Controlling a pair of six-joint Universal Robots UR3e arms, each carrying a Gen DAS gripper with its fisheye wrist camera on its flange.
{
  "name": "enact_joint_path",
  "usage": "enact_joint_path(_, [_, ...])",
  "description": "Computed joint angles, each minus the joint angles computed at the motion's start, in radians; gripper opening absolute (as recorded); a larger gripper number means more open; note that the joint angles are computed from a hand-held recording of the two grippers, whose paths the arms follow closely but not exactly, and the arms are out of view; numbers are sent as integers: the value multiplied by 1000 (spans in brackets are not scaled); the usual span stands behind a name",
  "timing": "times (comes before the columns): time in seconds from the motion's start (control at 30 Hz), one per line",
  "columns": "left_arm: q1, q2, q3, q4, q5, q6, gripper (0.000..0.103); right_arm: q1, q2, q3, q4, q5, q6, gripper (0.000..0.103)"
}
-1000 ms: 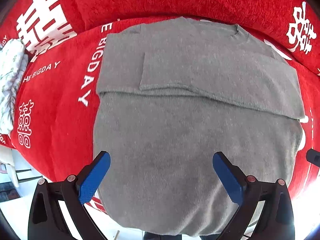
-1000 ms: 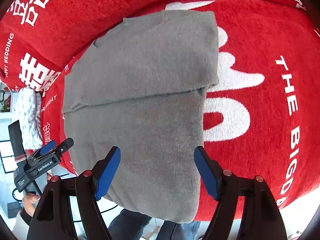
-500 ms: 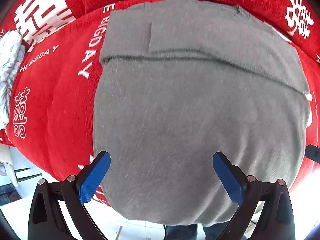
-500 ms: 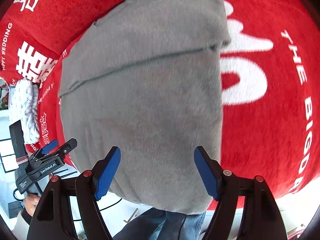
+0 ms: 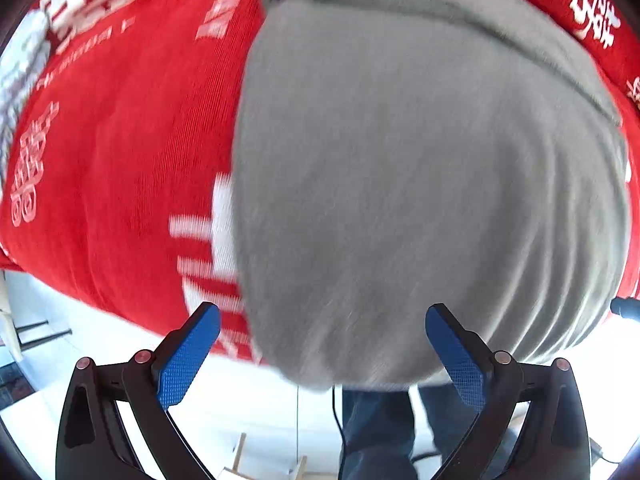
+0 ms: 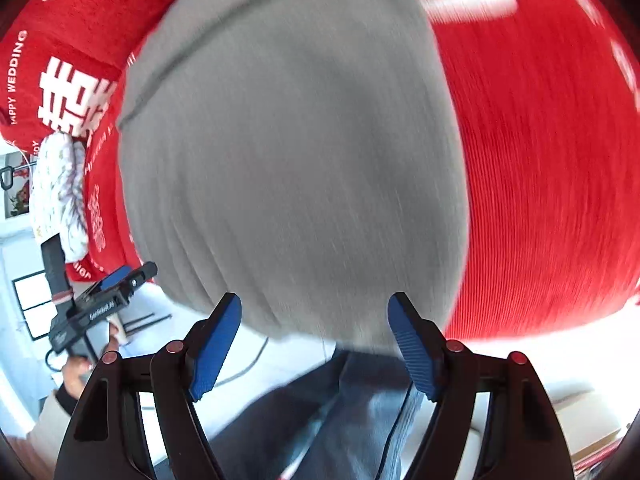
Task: Fold small clothes
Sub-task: 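Grasp the sweater hem with both grippers and lift it toward the collar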
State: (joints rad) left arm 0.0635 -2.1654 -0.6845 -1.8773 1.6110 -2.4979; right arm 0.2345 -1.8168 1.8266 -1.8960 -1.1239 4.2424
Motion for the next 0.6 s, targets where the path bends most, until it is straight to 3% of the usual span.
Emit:
enact_joint_path(0.17, [64, 134, -321, 118, 23, 83, 103, 121, 4, 173, -155, 20, 110, 79])
enact_joint_path(0.47, [102, 201, -537, 181, -41, 88, 102, 235, 106, 336, -504, -69, 269, 77])
enact_joint_path(0.5, [112, 226, -568, 201, -52, 110, 99, 236, 102, 362, -566, -69, 299, 69])
enact_joint_path(0.53, [126, 243, -584, 196, -67, 136, 86, 238, 91, 387, -616, -67, 331, 34])
enact_joint_path(0.57, [132, 238, -559, 155, -83, 148, 77, 238, 76, 399, -634, -53, 373, 11])
enact_joint_path(0.6, [138, 235, -531, 106, -94, 161, 54, 247, 63, 423, -686, -60, 410, 11])
